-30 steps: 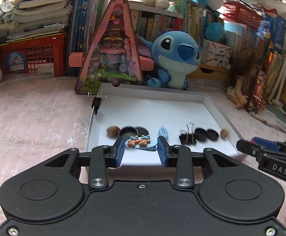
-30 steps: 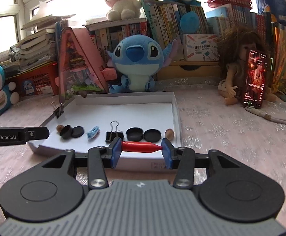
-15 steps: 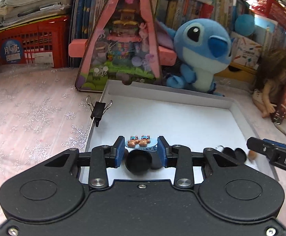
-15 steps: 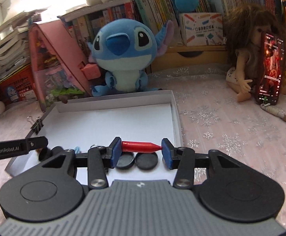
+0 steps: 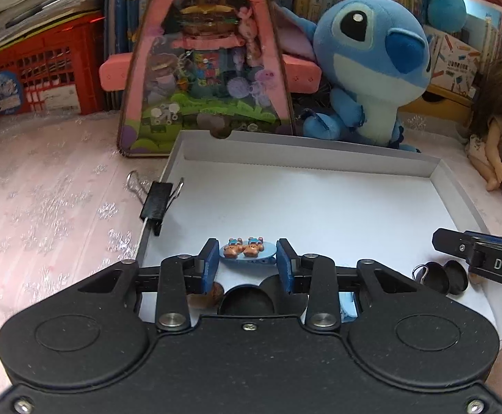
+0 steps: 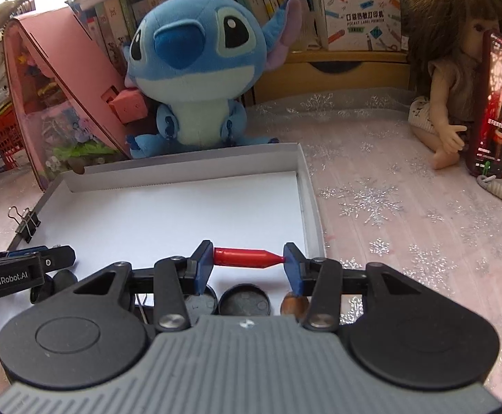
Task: Organize rigid objects
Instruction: 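Carry the decorated clip and red marker over the white box with both grippers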
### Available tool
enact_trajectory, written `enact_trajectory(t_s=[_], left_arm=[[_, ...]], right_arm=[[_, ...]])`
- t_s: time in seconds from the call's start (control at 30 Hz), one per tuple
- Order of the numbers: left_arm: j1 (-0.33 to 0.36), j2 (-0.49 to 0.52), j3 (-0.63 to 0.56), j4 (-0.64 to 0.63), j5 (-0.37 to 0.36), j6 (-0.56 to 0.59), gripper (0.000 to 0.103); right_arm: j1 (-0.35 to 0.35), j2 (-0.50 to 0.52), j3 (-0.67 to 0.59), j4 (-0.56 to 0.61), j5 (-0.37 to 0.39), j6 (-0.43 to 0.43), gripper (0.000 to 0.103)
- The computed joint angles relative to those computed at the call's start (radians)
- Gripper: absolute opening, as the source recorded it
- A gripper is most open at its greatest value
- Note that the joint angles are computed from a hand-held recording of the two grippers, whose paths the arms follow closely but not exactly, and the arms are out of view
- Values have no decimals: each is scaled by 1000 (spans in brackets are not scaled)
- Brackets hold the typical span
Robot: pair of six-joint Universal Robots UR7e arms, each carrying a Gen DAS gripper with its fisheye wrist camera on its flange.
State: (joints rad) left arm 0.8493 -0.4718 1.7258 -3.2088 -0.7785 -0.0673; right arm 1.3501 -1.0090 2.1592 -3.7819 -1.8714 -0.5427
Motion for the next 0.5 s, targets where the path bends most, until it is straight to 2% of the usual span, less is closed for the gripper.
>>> enact_trajectory(t_s=[0.5], left_arm=[[7,16,-64,96,-18,11,34]], right_arm=[[10,17,-28,35,-15,-27,50]])
